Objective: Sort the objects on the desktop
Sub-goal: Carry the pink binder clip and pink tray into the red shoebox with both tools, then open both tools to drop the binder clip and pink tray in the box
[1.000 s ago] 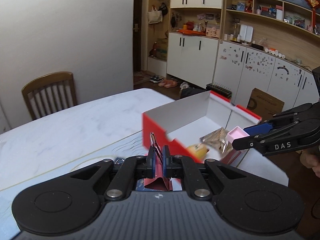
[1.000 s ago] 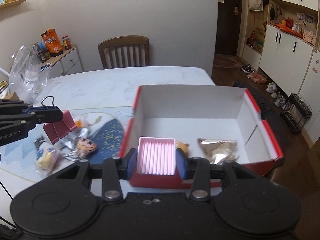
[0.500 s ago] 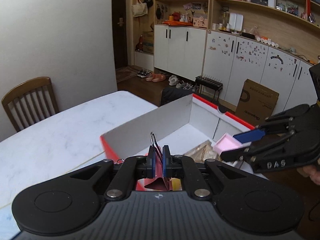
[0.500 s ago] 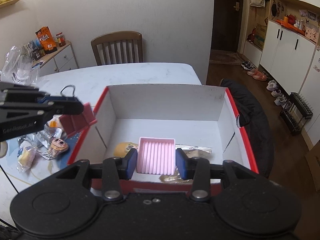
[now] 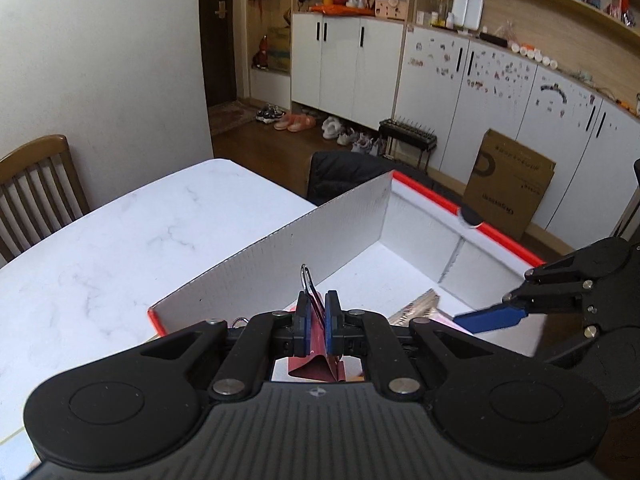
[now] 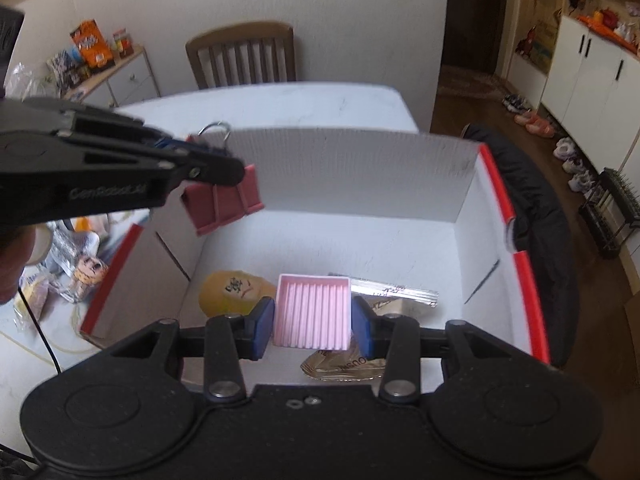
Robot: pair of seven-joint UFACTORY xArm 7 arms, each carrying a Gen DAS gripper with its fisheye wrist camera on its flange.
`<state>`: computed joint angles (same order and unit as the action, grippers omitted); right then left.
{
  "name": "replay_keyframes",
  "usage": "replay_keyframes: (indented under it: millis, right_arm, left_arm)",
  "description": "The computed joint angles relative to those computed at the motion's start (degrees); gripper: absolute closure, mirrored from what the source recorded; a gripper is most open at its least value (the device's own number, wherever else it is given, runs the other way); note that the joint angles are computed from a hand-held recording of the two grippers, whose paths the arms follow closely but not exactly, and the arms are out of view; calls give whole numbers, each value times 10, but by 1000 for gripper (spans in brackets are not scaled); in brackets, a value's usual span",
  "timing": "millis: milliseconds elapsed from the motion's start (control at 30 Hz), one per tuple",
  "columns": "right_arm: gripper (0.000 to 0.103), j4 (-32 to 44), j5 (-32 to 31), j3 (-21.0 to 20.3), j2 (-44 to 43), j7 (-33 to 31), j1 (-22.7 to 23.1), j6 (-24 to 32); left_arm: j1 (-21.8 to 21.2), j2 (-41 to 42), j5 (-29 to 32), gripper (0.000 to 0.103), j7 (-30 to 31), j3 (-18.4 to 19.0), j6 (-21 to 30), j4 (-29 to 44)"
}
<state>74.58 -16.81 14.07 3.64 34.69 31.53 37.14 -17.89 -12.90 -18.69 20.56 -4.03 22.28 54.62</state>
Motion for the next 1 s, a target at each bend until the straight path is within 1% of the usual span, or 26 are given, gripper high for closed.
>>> replay_keyframes:
  millis: [100, 167, 300, 433, 600, 800, 867, 900, 933, 1000]
  right_arm:
    - [63, 18, 35, -2, 20, -32, -5, 20]
    - [63, 31, 44, -3, 32, -49, -4, 34]
    - [63, 58, 68, -7, 56, -73, -3, 64]
    - [63, 76, 81, -11, 70, -88, -1, 85]
    - [63, 80, 95, -12, 73, -104, 0, 91]
    - [62, 82, 103, -14, 77, -113, 0, 90]
    - [60, 77, 107, -14, 73, -116, -1, 86]
    - [57, 76, 109, -14, 72, -117, -2, 85]
    - [51, 75, 114, -14, 71, -120, -4, 82]
    - [47, 67, 116, -14, 65, -121, -5, 74]
  left_arm:
    - [4, 30, 9, 98, -8, -4, 14, 22]
    - [6, 48, 11, 98, -2, -6, 30, 35]
    - [17, 76, 31, 98, -8, -15, 54, 56]
    - [27, 100, 34, 98, -18, -19, 100, 81]
    - [34, 112, 26, 98, -18, -22, 131, 96]
    - [37, 125, 51, 98, -26, -28, 163, 112]
    - [37, 124, 58, 98, -31, -29, 162, 109]
    - [38, 123, 56, 98, -32, -28, 162, 109]
    - [38, 122, 57, 98, -35, -28, 161, 108]
    - [38, 118, 67, 97, -47, -29, 157, 107]
